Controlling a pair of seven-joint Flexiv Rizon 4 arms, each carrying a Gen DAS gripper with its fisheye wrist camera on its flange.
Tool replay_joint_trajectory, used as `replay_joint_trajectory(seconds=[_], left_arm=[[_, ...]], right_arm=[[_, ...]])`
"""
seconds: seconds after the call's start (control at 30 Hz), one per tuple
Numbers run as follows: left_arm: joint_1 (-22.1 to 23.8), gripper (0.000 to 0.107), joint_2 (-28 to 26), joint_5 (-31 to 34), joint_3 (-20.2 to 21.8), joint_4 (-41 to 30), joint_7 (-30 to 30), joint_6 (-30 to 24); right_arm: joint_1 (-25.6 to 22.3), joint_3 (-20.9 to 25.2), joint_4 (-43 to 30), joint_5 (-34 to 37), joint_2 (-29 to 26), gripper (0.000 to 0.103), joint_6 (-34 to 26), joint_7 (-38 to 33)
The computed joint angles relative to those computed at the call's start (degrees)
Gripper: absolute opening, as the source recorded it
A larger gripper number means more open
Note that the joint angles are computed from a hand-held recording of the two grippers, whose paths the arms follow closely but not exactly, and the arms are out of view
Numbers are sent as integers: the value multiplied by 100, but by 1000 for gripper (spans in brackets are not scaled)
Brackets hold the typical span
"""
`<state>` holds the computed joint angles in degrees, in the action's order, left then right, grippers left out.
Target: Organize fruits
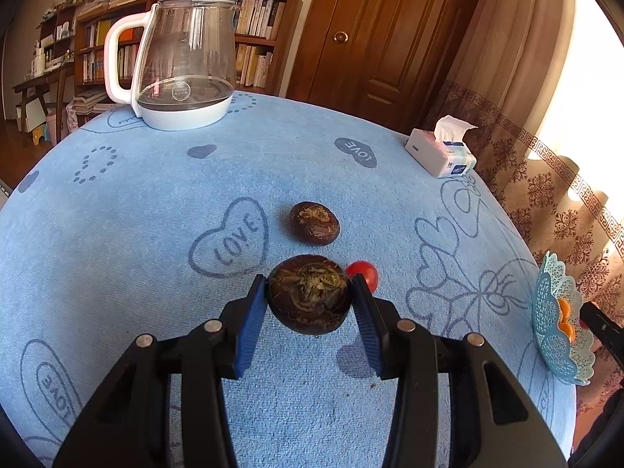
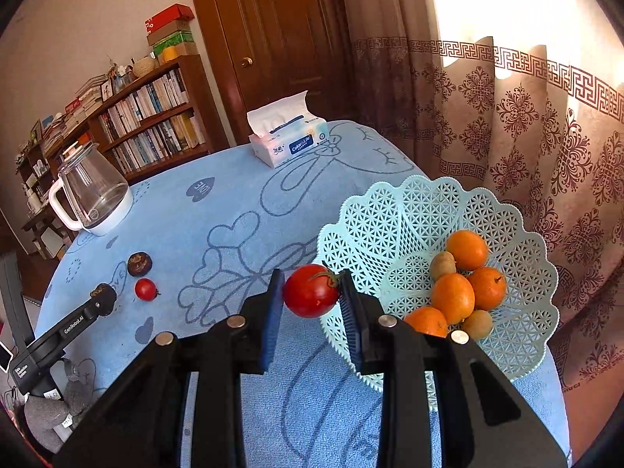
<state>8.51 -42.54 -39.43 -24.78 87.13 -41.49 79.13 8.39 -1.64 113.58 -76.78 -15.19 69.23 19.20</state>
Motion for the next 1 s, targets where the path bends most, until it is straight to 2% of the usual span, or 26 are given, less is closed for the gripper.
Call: replay_joint_trajectory(seconds=[0.23,0.83,1.0], left_arm=[[8,45,-2,5,4,-8,-7,-27],[-50,45,-3,120,39,25,45,98],[32,45,84,178,-99,170,99,187]], right_arm=[[-82,-6,150,-31,96,29,-115,209],[-507,148,842,-531,537,31,-280,1327],[-531,204,931,-743,606,31,-480,1449]])
